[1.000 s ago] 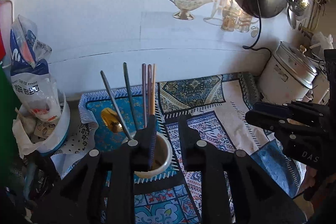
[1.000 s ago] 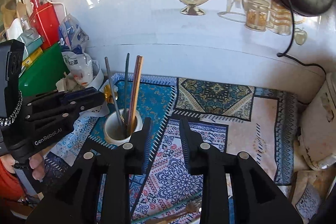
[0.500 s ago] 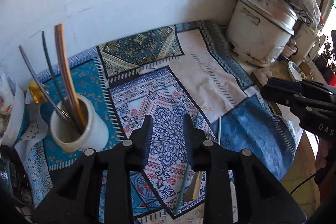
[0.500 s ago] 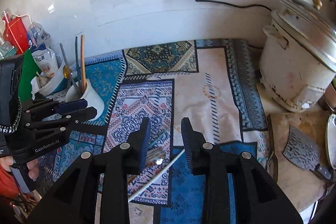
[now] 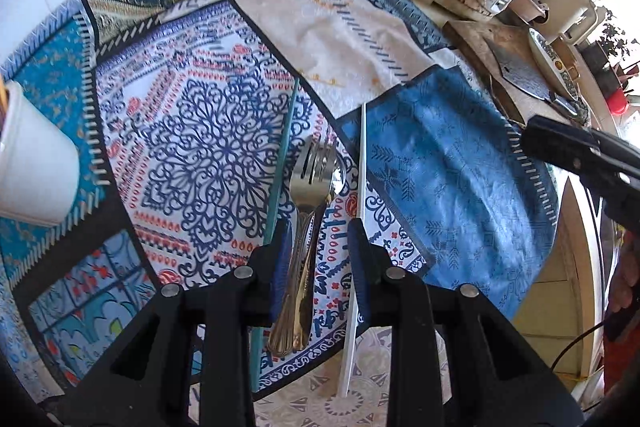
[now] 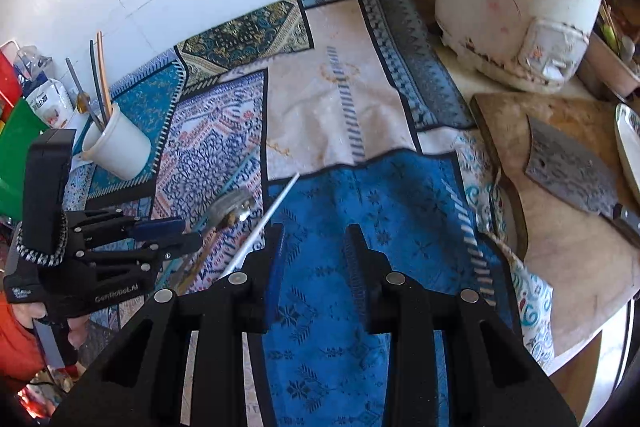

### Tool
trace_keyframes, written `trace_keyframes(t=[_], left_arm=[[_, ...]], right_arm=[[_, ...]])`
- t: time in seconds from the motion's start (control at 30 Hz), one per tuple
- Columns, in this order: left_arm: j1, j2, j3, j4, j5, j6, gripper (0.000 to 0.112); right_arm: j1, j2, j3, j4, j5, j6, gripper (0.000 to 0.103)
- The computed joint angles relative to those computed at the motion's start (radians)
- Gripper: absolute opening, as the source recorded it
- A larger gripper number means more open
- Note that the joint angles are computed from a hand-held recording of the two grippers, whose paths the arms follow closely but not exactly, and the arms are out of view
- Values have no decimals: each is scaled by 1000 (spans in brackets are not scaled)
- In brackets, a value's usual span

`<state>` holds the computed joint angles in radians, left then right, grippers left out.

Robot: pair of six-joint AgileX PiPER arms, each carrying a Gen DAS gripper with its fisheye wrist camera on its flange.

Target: Organize utensils

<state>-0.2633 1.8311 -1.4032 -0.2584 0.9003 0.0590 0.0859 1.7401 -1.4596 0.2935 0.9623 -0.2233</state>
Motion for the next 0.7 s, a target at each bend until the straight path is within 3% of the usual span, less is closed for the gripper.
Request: trace_keyframes(t=[0.1,0.4,0.7], left_arm=[[10,31,-14,-25,17,9,17],[15,91,-60,4,26,-12,17],[55,108,-52,-97,19,86,17]], right_arm=[[-7,-8,38,13,1,-10,27],[3,0,80,47,1,-33,27],[79,74,59,52,-6,-19,27]])
